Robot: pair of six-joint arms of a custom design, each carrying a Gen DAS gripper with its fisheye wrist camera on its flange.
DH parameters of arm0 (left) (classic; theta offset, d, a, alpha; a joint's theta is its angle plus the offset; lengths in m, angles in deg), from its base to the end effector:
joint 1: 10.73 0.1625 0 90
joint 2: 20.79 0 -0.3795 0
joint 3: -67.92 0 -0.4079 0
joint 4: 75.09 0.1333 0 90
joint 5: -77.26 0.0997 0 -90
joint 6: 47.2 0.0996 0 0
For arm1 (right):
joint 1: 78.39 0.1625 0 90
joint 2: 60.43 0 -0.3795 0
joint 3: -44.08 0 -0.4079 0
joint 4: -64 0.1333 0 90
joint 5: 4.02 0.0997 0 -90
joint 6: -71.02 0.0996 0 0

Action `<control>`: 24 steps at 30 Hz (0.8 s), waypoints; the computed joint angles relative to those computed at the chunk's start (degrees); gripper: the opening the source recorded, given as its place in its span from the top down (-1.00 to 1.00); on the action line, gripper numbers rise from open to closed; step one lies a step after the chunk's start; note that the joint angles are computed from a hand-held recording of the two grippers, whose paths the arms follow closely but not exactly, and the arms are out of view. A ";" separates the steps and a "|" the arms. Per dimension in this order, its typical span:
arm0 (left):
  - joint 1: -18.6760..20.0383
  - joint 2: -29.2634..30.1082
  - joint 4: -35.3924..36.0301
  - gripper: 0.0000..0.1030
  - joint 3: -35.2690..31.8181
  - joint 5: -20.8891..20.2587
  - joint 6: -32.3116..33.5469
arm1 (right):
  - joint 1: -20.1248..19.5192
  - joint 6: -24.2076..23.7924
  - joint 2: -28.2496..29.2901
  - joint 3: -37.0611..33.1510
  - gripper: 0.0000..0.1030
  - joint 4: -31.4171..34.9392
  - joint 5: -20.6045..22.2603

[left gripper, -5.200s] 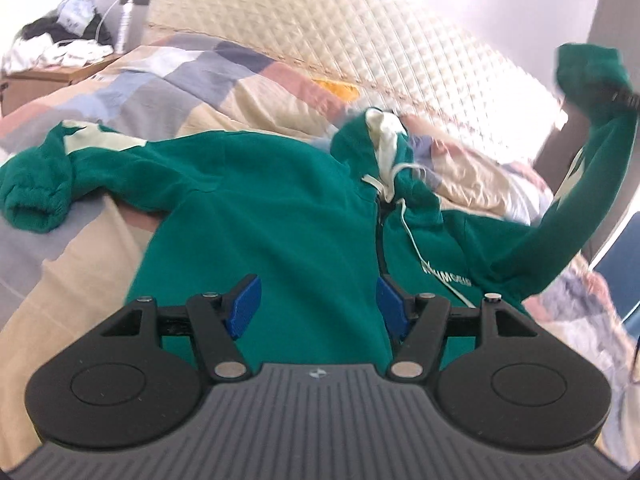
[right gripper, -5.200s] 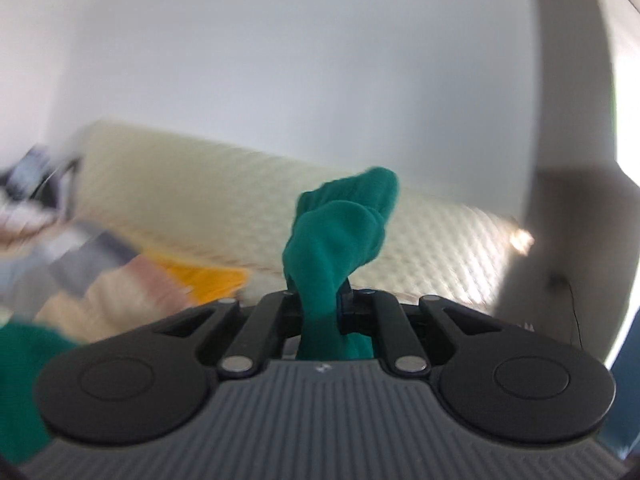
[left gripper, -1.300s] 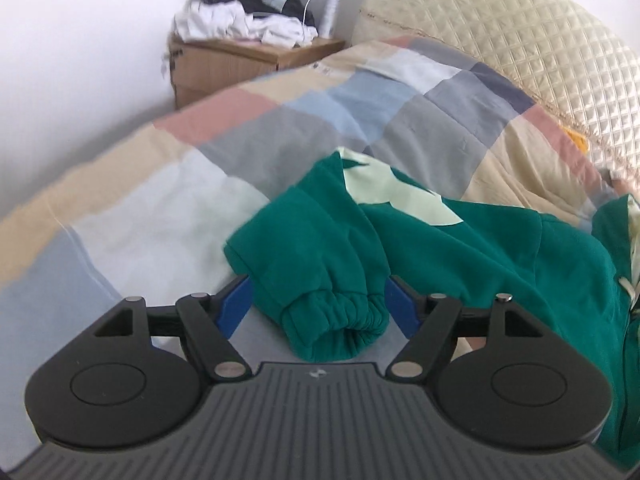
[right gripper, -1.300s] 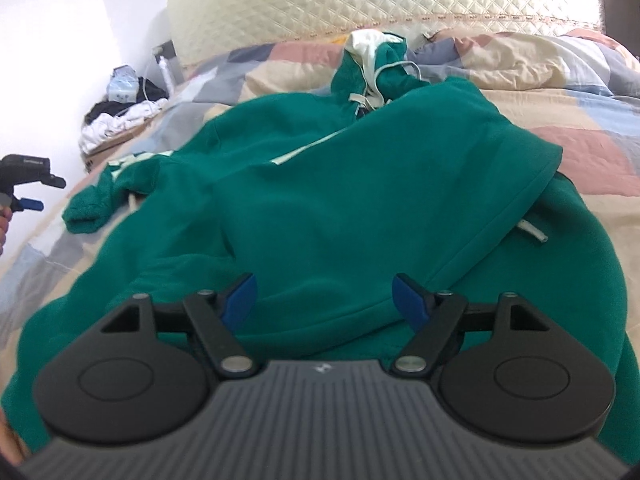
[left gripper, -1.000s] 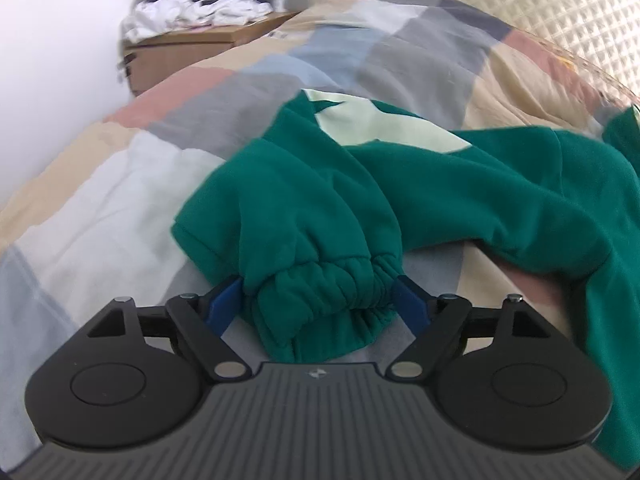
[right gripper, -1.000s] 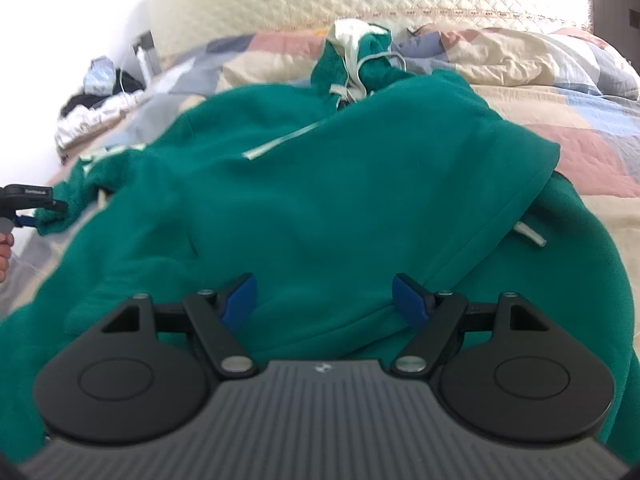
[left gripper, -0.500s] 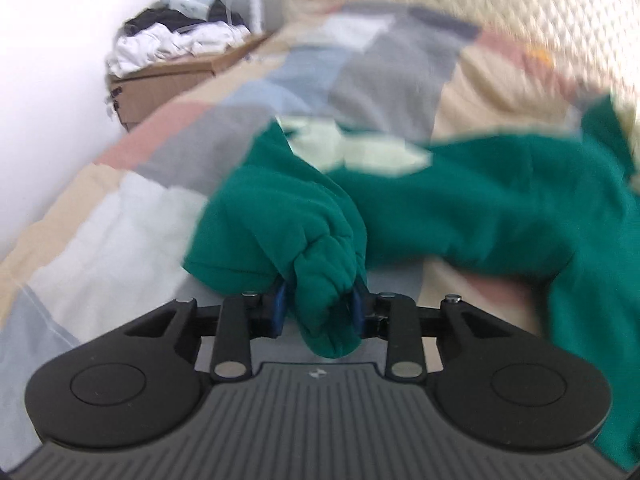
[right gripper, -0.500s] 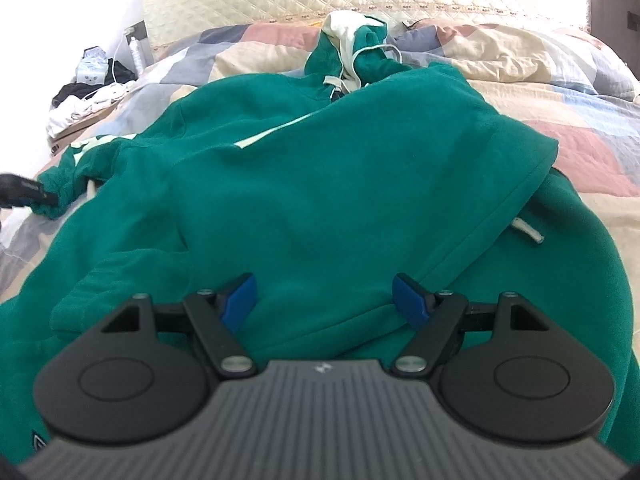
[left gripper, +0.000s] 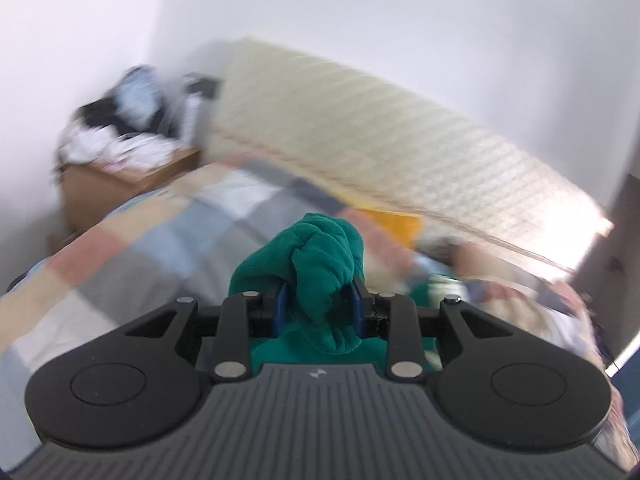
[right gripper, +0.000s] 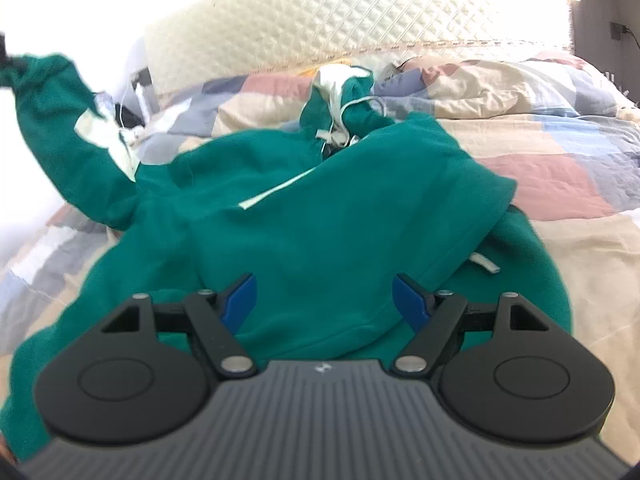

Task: Fold large clothes
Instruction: 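Lift the held cuff and fold it across the hoodie front with the left gripper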

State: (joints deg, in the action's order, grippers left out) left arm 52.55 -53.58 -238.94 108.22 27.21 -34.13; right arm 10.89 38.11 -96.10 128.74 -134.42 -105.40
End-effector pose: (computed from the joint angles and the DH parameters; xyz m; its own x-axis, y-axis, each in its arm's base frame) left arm -0.1985 -0.8331 0.3754 -0.8838 -0.0949 -0.4581 0.3904 0.3900 -0.8339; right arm 0.1047 -0.7121 0.1122 -0.8246 -0.1233 0.5521 -0.5261 0.5259 -0.6683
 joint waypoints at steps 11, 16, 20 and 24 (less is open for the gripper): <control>-6.94 4.75 4.78 0.32 8.90 -8.76 -5.47 | -2.03 8.22 -6.86 6.79 -0.48 -6.37 3.19; -5.97 8.06 5.19 0.28 12.78 -11.15 -6.88 | -3.31 12.67 -7.60 5.86 -0.48 -6.49 2.22; -3.67 8.86 6.92 0.02 15.50 -15.66 -7.70 | -3.98 14.50 -7.42 4.91 -0.48 -5.90 1.70; -1.56 7.30 5.54 -0.49 19.68 -22.73 -7.21 | -4.17 15.19 -7.44 4.81 -0.49 -5.07 1.63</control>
